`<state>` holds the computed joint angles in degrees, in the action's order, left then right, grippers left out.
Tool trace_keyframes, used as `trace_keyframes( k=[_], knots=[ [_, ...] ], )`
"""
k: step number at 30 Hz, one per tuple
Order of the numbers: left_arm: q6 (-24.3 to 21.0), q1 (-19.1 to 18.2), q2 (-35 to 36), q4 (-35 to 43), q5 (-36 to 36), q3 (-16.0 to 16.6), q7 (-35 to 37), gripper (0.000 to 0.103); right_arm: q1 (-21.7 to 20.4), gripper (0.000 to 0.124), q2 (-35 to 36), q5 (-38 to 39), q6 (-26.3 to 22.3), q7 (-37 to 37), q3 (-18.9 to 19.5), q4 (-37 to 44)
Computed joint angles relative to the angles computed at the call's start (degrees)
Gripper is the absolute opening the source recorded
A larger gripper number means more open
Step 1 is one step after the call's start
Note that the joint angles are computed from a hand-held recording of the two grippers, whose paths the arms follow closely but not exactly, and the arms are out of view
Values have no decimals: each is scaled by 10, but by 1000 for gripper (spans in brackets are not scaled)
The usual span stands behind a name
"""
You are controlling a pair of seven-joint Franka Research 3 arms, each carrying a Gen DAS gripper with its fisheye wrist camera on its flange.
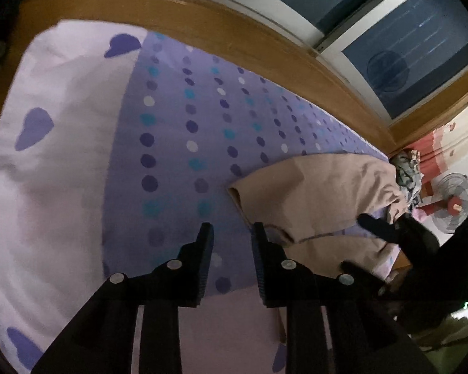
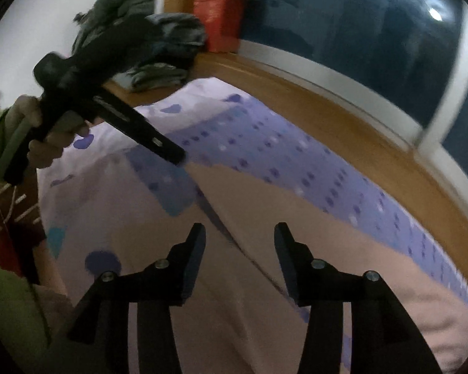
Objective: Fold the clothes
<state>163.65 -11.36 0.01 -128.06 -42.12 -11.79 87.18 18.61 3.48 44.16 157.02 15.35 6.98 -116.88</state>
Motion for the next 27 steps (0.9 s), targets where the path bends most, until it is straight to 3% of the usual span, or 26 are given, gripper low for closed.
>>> trace_keyframes(
  k=[3, 4, 9, 13, 17, 21, 24, 27],
  knots=[
    [-23, 12, 20, 29, -165, 1, 143, 24, 18, 46, 24, -43, 30, 52, 9, 15],
    [-37, 18, 27, 39, -184, 1, 168, 24, 23, 46, 33, -61, 38, 73, 10, 21],
    [-128, 50, 66, 98, -184, -1, 242, 26, 59, 46, 67, -222, 66, 253, -7, 38],
    [-198, 69, 106, 147, -140, -11, 262, 28, 103, 38, 79, -387, 87, 434, -51, 32],
    [-215, 80, 117, 163, -122, -23, 276, 30, 121, 26, 77, -485, 75, 565, -72, 25],
    [-224, 85, 121, 171, -104, -28, 279, 30, 124, 24, 74, -564, 83, 653, -77, 15],
    [-185, 74, 104, 154, -64, -25, 242, 30, 124, 24, 74, -613, 80, 708, -77, 16],
    [-157, 75, 87, 136, -63, -28, 274, 31, 126, 24, 71, -662, 79, 762, -79, 13]
  ],
)
